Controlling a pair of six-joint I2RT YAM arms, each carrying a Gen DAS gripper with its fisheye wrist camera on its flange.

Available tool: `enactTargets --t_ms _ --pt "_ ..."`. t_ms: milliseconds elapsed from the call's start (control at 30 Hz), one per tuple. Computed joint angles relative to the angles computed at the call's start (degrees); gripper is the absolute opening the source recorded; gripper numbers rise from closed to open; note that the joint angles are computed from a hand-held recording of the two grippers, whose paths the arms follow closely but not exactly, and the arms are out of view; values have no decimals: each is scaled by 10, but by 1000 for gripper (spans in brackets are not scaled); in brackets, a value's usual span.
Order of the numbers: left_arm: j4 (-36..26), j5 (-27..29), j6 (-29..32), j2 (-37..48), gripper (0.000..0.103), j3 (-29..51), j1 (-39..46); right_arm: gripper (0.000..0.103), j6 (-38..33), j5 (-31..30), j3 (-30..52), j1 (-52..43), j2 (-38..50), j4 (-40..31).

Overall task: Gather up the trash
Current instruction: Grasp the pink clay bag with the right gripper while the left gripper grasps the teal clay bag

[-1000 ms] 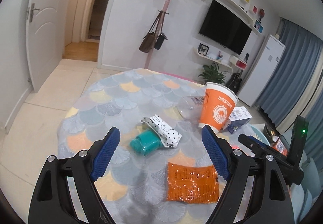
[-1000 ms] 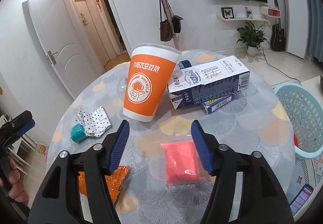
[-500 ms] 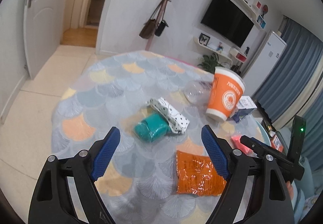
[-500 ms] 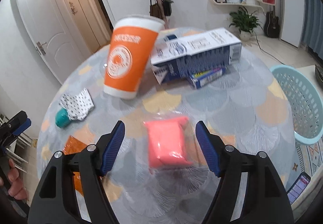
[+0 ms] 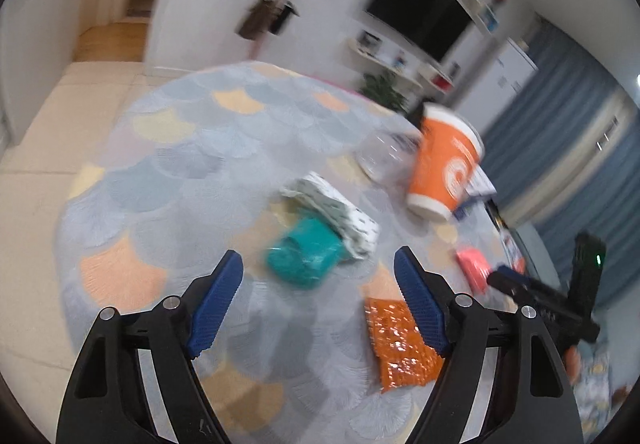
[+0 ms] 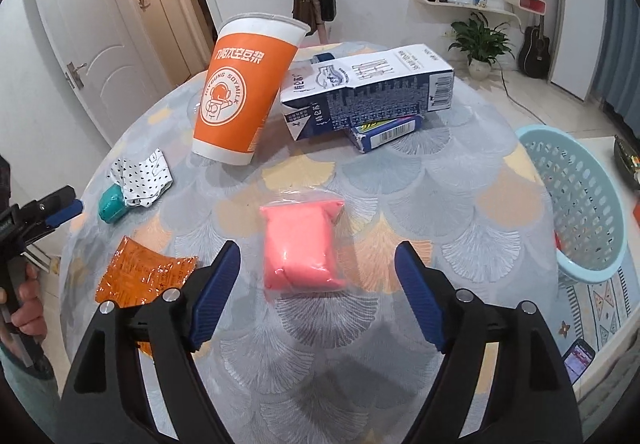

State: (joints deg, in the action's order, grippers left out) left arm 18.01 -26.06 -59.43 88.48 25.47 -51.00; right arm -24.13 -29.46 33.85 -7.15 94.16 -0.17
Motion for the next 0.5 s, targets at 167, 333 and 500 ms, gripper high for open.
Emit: enactTargets --t_ms 167,333,500 --pt "-92 -3 41 91 73 103 12 76 -3 15 -11 20 -5 11" --pt "-114 -10 50 132 64 134 28 79 -8 24 -16 24 2 19" --pt "-102 -35 38 139 63 131 21 79 19 40 -4 41 27 25"
